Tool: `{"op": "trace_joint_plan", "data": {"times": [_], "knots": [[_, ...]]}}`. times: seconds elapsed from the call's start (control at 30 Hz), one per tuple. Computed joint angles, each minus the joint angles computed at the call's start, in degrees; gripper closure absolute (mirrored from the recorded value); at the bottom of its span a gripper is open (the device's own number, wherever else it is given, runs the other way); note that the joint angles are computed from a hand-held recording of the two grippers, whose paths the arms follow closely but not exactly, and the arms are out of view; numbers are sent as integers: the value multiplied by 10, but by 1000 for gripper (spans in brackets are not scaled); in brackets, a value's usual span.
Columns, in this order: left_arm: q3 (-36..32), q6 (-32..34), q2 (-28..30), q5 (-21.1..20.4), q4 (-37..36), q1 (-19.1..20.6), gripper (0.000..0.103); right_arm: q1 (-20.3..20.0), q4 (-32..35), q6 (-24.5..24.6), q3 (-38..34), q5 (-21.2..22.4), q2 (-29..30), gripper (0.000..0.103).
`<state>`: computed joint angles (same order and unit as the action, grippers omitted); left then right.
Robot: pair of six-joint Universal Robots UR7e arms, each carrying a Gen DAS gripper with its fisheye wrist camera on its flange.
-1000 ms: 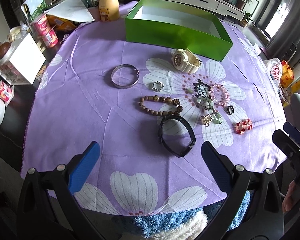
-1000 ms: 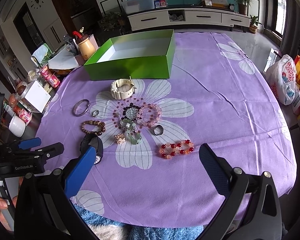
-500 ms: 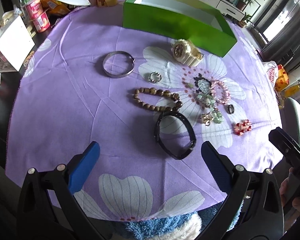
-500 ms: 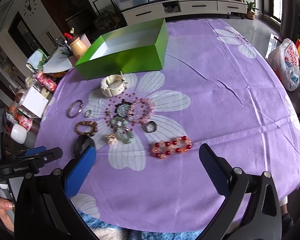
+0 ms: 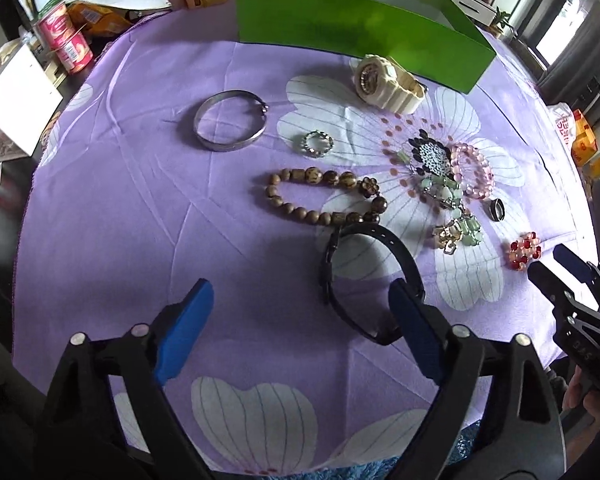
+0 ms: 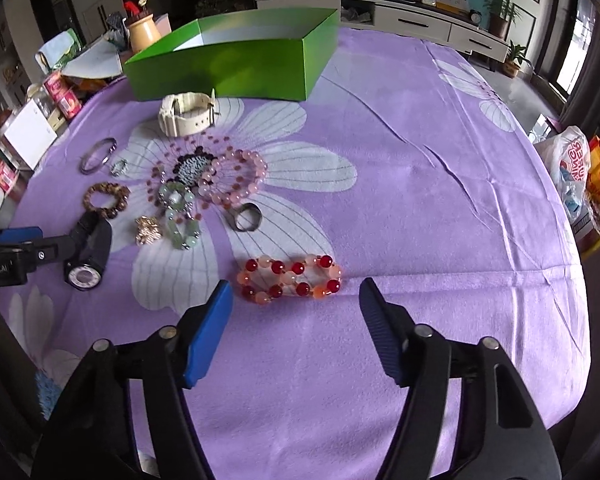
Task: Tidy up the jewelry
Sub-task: 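Grasp the black watch with the left tool while the right tool grasps the red bead bracelet, then carry both items into the green box and open both tools to release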
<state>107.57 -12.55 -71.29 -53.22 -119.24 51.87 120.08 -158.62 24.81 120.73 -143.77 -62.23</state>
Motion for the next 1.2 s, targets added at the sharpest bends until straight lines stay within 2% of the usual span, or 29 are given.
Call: {"op": "trace_joint_plan", "data": {"times": [0.07, 0.23, 0.3, 0.43, 0.6, 0.67, 0.8, 1.2], "knots": [[-2, 4, 5, -2, -2, 1, 21, -5, -5, -11, 1, 5, 1, 48], [-4, 11, 15, -11, -1, 2, 36, -15, -40, -58, 1, 13, 8, 60], [-7, 13, 20, -18, 4, 4, 48, -18, -47, -71, 0, 17, 11, 69], [-1, 23, 22, -16, -8, 2, 57, -18, -64, -86, 1, 15, 17, 88], [6, 35, 21, -24, -27, 1, 87, -19, -102, -91, 10, 38, 12, 96], [6, 34, 20, -33, -31, 3, 92, -16, -115, -89, 11, 44, 9, 96], [11, 39, 10, -44, -46, 6, 96, -6, -128, -94, 4, 51, 6, 96], [20, 52, -31, -52, -70, -4, 96, 19, -135, -106, -20, 51, 17, 96]]}}
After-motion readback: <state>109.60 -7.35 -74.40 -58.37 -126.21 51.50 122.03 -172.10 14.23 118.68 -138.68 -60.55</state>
